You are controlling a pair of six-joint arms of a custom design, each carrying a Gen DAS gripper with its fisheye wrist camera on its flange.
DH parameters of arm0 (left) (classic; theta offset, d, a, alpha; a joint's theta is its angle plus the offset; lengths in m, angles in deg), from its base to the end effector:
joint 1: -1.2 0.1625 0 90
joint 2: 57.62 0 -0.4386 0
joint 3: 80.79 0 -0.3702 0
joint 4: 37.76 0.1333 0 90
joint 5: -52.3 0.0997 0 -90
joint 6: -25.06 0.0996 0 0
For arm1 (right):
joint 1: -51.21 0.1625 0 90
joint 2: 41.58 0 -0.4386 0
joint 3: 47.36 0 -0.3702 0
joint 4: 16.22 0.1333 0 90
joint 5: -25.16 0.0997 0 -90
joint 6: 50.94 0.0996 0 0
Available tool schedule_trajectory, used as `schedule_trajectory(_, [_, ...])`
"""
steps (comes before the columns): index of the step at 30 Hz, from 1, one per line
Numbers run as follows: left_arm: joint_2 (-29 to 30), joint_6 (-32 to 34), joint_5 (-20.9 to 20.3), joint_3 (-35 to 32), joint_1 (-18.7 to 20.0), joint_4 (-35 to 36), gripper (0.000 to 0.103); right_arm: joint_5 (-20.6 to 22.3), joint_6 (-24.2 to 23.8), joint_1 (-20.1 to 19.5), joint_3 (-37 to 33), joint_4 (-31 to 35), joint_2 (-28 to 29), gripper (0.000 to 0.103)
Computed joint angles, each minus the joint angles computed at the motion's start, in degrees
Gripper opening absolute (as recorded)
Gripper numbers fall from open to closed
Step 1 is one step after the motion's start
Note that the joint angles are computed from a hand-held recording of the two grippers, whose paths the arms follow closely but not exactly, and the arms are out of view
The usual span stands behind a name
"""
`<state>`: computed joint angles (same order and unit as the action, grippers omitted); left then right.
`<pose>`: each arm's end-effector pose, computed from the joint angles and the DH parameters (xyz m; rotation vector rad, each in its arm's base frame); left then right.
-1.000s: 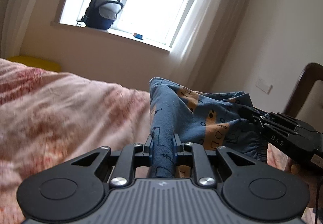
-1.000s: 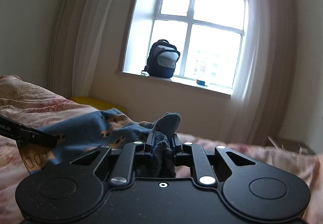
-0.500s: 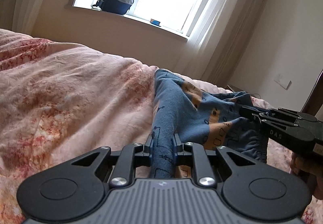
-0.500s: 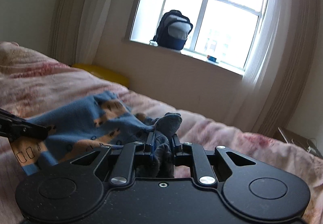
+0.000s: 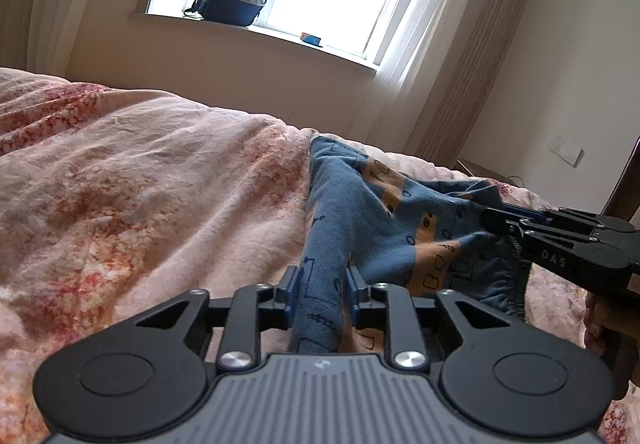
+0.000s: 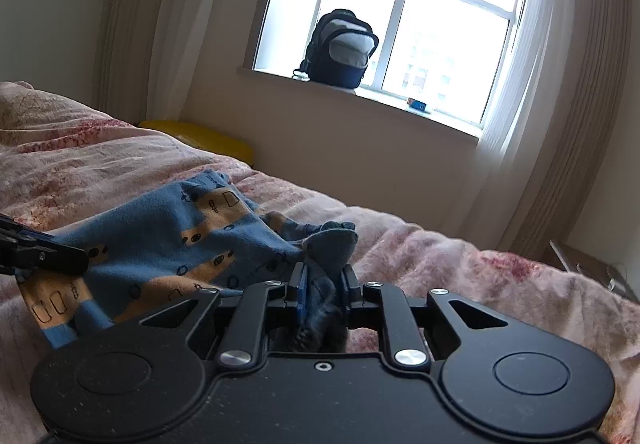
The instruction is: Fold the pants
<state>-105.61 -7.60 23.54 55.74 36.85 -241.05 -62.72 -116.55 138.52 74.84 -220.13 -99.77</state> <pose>-0.2075 -0.4203 0.1165 0.1399 2.3230 -1.3076 0.1118 -0.5396 0.2146 1.3249 -2.1241 0.9899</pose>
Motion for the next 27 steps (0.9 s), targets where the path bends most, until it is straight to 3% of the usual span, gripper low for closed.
schedule_trajectory(1, [-0.39,-0.08,-0.3,0.41,-0.26,-0.22,0.04,-0.05,0.75,-0.01,-0.04,0.36,-0.23,0.022])
schedule_trajectory(3, [-0.85,-0.62,0.68,1.33,-1.41,-0.57,0.068,0.13,2.2,-0.14,0.08,0.89,-0.95,0.031])
schedule_trajectory(6, [-1.04,-0.02,3.0,2.54,-3.71,-2.1,0.08,0.76,3.99,-0.19,1.42,-0.21,-2.21,0.042])
schedule_trajectory(12, [-3.79,-2.97,6.79,3.94,-7.95,3.15,0.098,5.54,9.3,-0.29,7.55,-6.48,-6.11,0.077])
schedule_trajectory(17, [-7.82,-13.42,11.08,5.86,-12.01,16.39,0.103,9.17,14.22,-0.66,13.14,-12.88,-9.07,0.102])
schedule_trajectory(21, [-12.02,-25.16,12.9,7.66,-15.37,33.68,0.103,10.05,15.34,-1.44,18.68,-18.46,-10.92,0.102])
schedule_trajectory(27, [-14.64,-35.13,10.66,9.42,-19.19,49.35,0.103,10.85,15.32,-4.83,27.46,-25.76,-12.31,0.102])
